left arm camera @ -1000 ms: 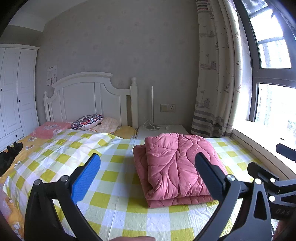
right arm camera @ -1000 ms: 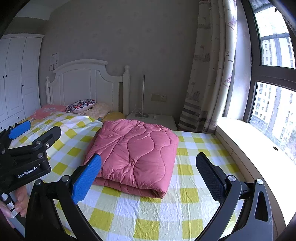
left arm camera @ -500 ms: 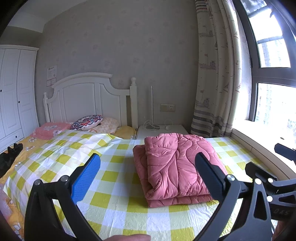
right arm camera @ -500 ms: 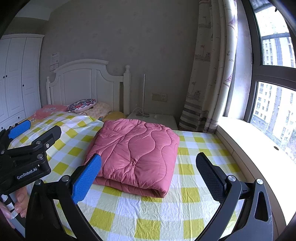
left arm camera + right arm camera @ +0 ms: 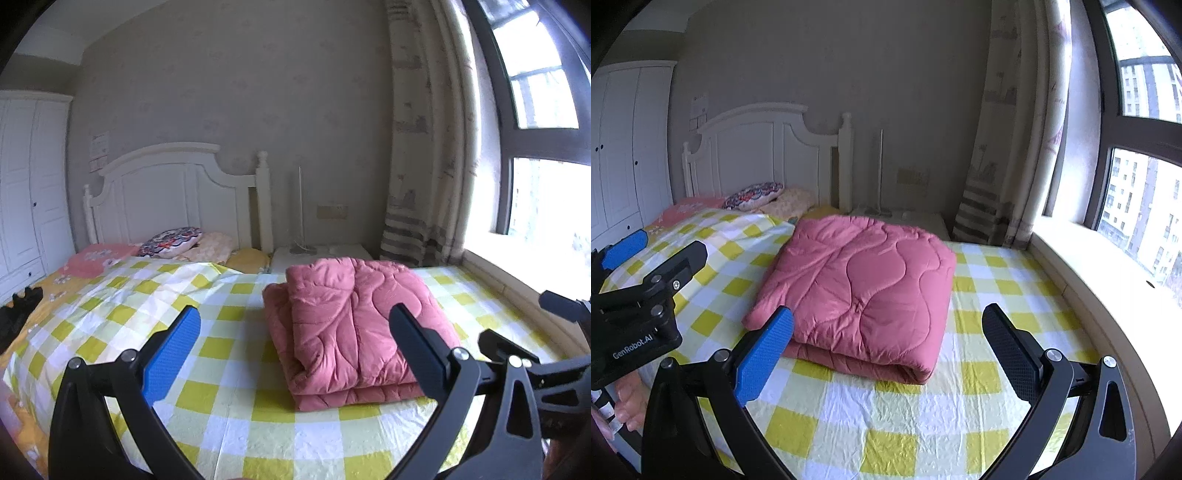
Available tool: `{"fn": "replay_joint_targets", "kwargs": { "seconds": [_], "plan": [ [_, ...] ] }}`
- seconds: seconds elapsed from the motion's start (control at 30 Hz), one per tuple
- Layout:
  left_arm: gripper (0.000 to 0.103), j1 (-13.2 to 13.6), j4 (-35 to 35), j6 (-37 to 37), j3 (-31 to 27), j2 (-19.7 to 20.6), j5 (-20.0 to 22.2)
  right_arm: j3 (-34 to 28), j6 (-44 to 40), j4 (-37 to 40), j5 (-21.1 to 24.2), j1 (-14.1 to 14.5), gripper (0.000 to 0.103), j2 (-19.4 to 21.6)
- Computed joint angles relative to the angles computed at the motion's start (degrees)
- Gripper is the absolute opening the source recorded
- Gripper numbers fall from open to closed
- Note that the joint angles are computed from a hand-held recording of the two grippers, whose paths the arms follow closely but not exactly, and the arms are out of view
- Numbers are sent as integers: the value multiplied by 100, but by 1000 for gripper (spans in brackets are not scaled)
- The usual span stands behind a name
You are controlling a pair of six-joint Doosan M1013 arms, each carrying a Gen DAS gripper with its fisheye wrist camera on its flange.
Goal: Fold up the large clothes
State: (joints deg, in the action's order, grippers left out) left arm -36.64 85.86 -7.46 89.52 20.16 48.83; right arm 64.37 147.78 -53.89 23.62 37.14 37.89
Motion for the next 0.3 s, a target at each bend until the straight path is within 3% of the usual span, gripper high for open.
{"fn": "replay_joint_targets", "kwargs": {
  "seconds": [0.07, 0.13, 0.27, 0.3],
  "plan": [
    [101, 116, -80, 209, -37, 62, -148, -146, -638, 773, -30, -142, 98, 89],
    [101, 399, -687, 933, -178, 113, -594, -353, -985, 1169, 212, -342, 98, 192],
    [101, 1327, -2446, 2398, -591, 256, -767, -790, -740, 1218, 1274, -961, 98, 356],
    [101, 1545, -2764, 2624, -679, 282, -730, -815, -884, 1460, 1290, -995, 98, 355]
  ]
}}
